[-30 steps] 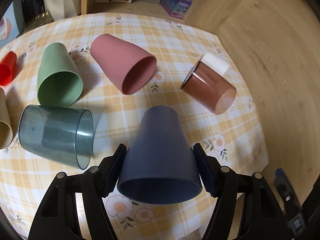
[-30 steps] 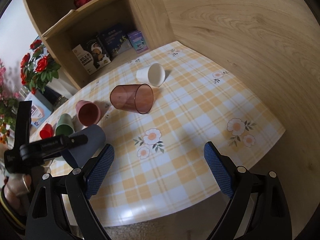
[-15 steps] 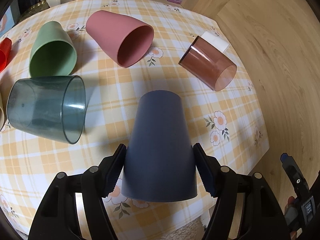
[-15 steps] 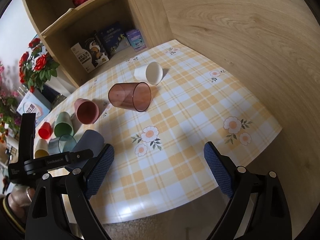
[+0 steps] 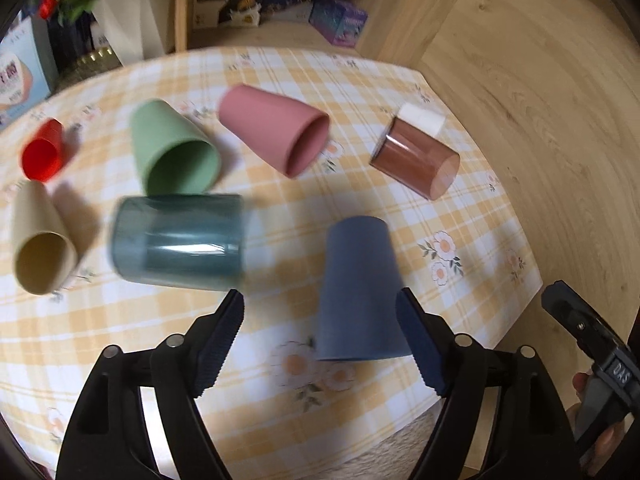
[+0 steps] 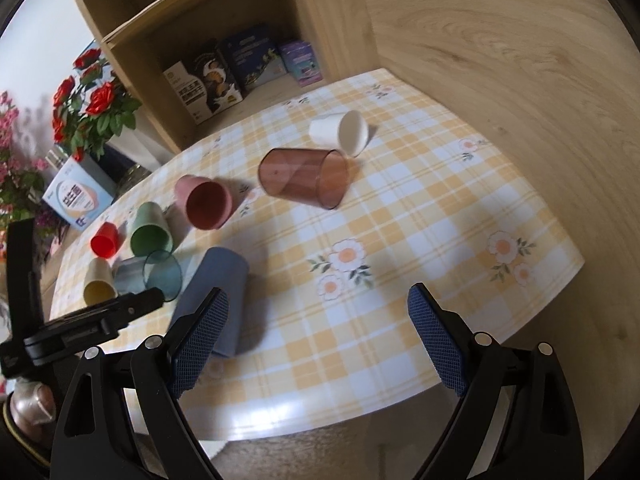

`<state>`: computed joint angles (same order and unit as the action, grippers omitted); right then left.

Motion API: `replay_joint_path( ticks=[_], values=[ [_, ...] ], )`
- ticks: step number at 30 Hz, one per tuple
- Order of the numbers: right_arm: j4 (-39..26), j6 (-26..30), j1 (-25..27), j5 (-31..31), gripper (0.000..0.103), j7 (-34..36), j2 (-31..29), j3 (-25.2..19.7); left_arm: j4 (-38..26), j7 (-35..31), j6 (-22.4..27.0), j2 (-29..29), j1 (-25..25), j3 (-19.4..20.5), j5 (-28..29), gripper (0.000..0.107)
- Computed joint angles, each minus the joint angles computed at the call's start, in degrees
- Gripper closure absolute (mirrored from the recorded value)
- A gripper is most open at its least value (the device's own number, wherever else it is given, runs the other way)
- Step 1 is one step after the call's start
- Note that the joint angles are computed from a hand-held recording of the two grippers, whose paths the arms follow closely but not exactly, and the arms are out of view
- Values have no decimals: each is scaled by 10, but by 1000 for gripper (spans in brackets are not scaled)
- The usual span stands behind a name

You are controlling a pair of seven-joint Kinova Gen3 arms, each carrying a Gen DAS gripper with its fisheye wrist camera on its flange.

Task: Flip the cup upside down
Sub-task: 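Lower the blue cup onto the table and open the left tool, then move the right tool to the lying blue cup and close on it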

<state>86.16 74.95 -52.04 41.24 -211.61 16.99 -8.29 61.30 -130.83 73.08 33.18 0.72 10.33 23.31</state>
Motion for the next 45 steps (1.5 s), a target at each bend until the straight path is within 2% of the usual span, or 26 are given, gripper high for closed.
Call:
replay_joint_path(
  ticks=[5,10,15,24,29,34,42,45],
  values=[
    [-40,-1,4,-10,15,38,23,4,33,-53,-53,-31,-35,1,19,16],
    [-84,-3,0,-20,15,77,45,17,59,-107,-98,-53,-78,1,55,11],
    [-124,5,-11,-20,15,113,65,33,73,-147,-130,-67,-120,-6,89,11],
    [-184,42,-31,-3,15,161,97,58,67,-179,-148,-64,-195,-7,173,11],
    [-205,43,-36,4,15,187,112,69,44,-178,-142,-48,-221,-5,196,11],
    [-207,21,-28,-7,15,201,119,75,61,-223,-177,-47,-243,4,227,11],
    [-216,2,-3,-40,15,237,129,73,46,-211,-198,-30,-248,0,218,11],
    [-261,42,8,-77,15,288,155,80,43,-209,-206,-25,-246,-1,207,11]
  ],
)
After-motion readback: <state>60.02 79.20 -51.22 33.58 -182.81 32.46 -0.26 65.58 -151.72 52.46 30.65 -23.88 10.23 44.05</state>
